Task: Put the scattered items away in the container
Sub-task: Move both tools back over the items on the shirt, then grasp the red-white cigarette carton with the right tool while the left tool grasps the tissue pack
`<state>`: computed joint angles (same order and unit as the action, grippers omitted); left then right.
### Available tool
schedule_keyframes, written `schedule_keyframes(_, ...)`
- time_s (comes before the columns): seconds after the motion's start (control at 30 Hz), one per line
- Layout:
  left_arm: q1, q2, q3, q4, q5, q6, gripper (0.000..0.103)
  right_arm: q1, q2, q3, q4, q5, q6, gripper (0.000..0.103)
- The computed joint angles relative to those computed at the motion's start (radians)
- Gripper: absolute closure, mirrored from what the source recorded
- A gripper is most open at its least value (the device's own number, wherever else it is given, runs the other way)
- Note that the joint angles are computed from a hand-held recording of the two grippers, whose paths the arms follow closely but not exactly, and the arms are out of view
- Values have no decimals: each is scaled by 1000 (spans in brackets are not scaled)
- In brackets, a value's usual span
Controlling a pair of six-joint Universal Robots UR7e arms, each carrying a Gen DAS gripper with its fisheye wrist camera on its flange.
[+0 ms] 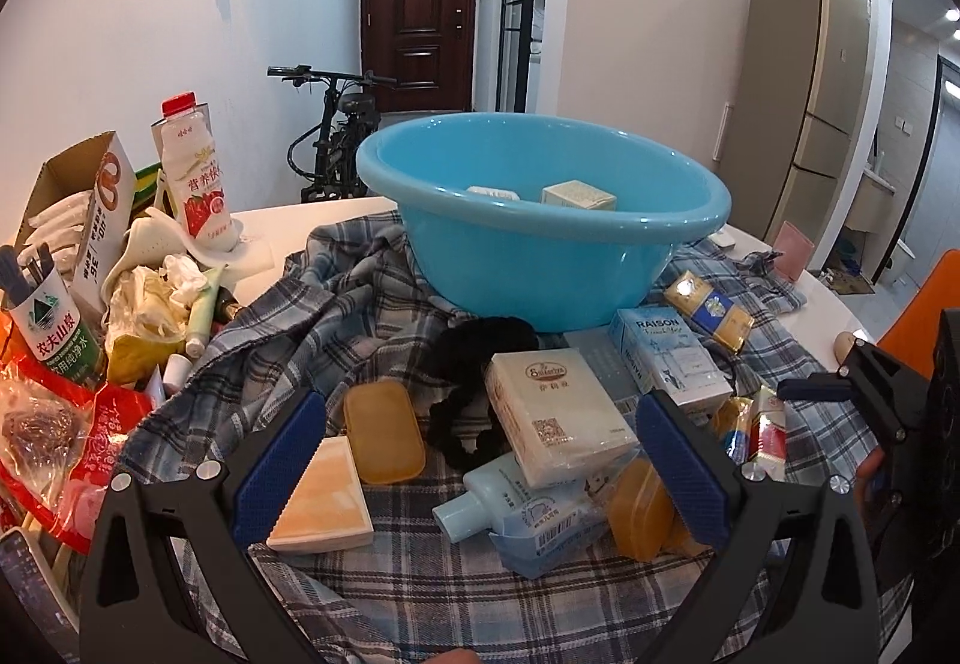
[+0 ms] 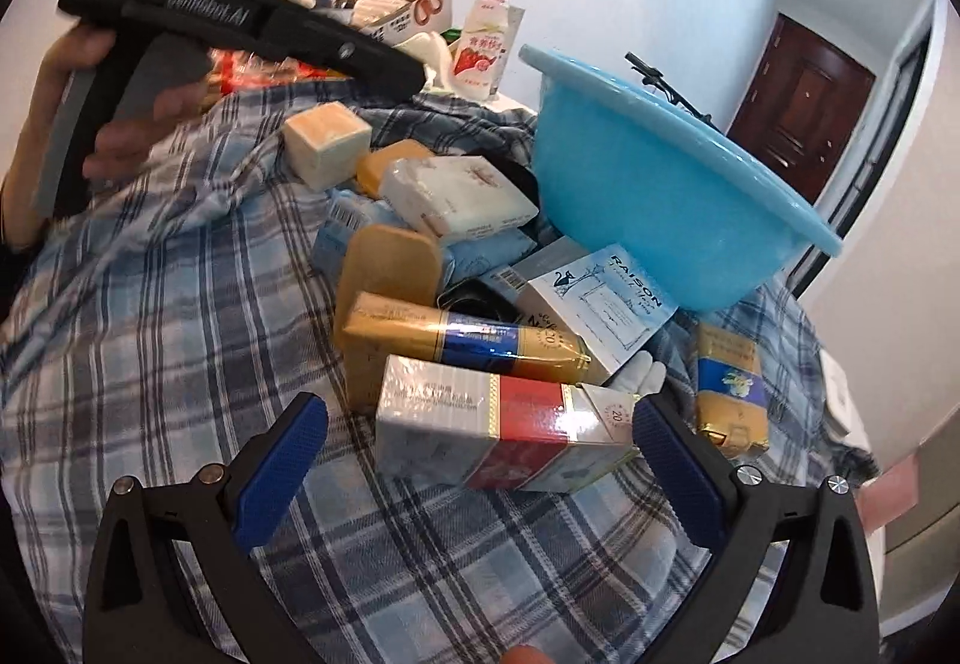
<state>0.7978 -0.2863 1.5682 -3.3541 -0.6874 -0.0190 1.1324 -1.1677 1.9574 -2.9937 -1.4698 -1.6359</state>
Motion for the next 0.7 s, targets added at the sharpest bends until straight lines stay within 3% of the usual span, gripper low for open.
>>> schedule_keyframes(0.1,1,5,-8,27,6,-4,0,4,5,1,-30,-4,57,0)
schedule_keyframes(0.23,0,11,-13,37,8,3,0,-4,16,-14,-24,18,61,0)
schedule_keyframes(0.33,0,14,-15,45,10,3,0,1,33,-65,67,-16,124,0)
schedule_keyframes(0.43,-1,13,-14,48,7,5,0,1,45,-79,75,-25,144,0)
schedule_keyframes(0.57,-6,20,-15,35,19,24,0,-15,18,-75,121,44,156,0)
schedule_keyframes(0.7,-8,26,-22,44,24,26,0,-13,18,-83,142,42,182,12)
